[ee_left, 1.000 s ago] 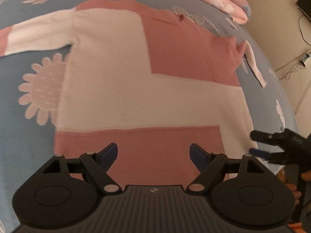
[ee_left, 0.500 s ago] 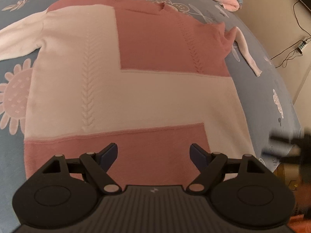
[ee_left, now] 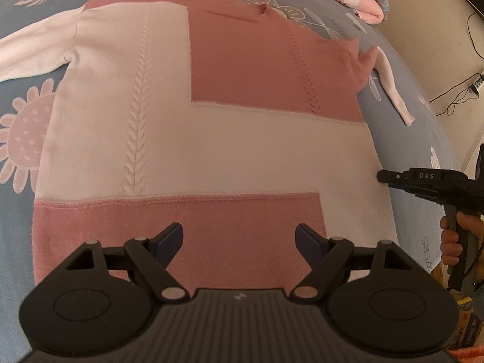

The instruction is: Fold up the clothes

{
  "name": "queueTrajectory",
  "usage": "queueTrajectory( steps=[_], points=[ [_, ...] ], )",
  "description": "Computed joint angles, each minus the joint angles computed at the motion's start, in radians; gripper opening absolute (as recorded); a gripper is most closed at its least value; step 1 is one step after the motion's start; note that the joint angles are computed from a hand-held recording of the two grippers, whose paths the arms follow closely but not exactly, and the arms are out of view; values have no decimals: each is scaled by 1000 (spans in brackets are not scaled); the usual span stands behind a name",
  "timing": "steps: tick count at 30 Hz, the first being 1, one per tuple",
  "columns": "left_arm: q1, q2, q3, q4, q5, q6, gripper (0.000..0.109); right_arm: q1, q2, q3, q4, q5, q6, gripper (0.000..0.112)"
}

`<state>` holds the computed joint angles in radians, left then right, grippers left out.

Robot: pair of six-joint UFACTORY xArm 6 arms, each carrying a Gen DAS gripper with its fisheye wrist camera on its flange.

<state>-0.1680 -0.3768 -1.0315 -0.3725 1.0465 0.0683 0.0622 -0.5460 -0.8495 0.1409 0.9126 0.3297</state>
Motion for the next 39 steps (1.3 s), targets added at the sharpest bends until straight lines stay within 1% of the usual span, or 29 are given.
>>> queueTrajectory(
  steps=[2,4,5,6,8,9,11,12,13,14,16,17,18,19,20,22,23,24,26,29,31,34,37,38,39],
  points=[
    [-3,0,1,1,-5,-2,81,10,5,-2,-31,2,20,9],
    [-3,4,-3,-5,-6,-1,81,11,9,-21,-31,35,30,14],
    [-3,5,-5,-6,-8,0,81,15,12,-34,-40,45,42,18],
    [-4,4,-4,-6,-12,0,81,23,21,-47,-39,34,60,21],
    [-7,1,-3,-6,-17,-1,81,17,-3,-39,51,5,46,23],
    [-7,1,-3,-8,-16,-1,81,3,-22,-27,145,9,15,26],
    [-10,6,-5,-18,-8,7,81,-35,-47,1,339,57,-53,31],
    [-13,6,-5,-15,-6,11,81,-48,-60,23,396,81,-63,31],
    [-15,5,-4,-12,-6,14,81,-61,-74,41,411,114,-58,31],
    [-18,3,-3,-8,-5,17,81,-74,-86,58,413,151,-50,31],
    [-21,-2,1,1,-2,29,81,-106,-127,95,373,211,-18,29],
    [-20,-6,3,5,2,36,81,-135,-160,121,378,233,-11,16],
    [-18,-9,6,11,7,40,81,-170,-191,142,394,255,-1,13],
    [-16,-11,7,20,13,38,81,-201,-217,157,409,275,5,13],
    [-14,-14,8,28,20,34,81,-213,-232,159,404,290,17,13],
    [-7,-20,9,33,33,29,81,-209,-247,145,365,314,47,19],
    [-2,-24,9,27,37,28,81,-193,-245,131,351,316,59,25],
    [3,-28,9,20,42,27,81,-177,-241,118,341,316,70,35],
    [12,-39,14,-8,47,37,81,-151,-244,114,369,281,69,46],
    [19,-52,28,-35,69,67,81,-104,-232,130,375,242,86,47],
    [26,-68,49,-43,92,77,81,-90,-245,152,344,262,133,47],
    [36,-101,91,-36,132,59,81,-113,-311,196,367,302,187,46],
    [52,-157,141,-43,176,45,82,-86,-316,176,332,350,228,48],
    [57,-181,160,-47,186,46,85,-70,-305,162,321,355,232,52],
    [61,-191,161,-46,210,52,85,-56,-293,149,316,357,230,55]
  ],
)
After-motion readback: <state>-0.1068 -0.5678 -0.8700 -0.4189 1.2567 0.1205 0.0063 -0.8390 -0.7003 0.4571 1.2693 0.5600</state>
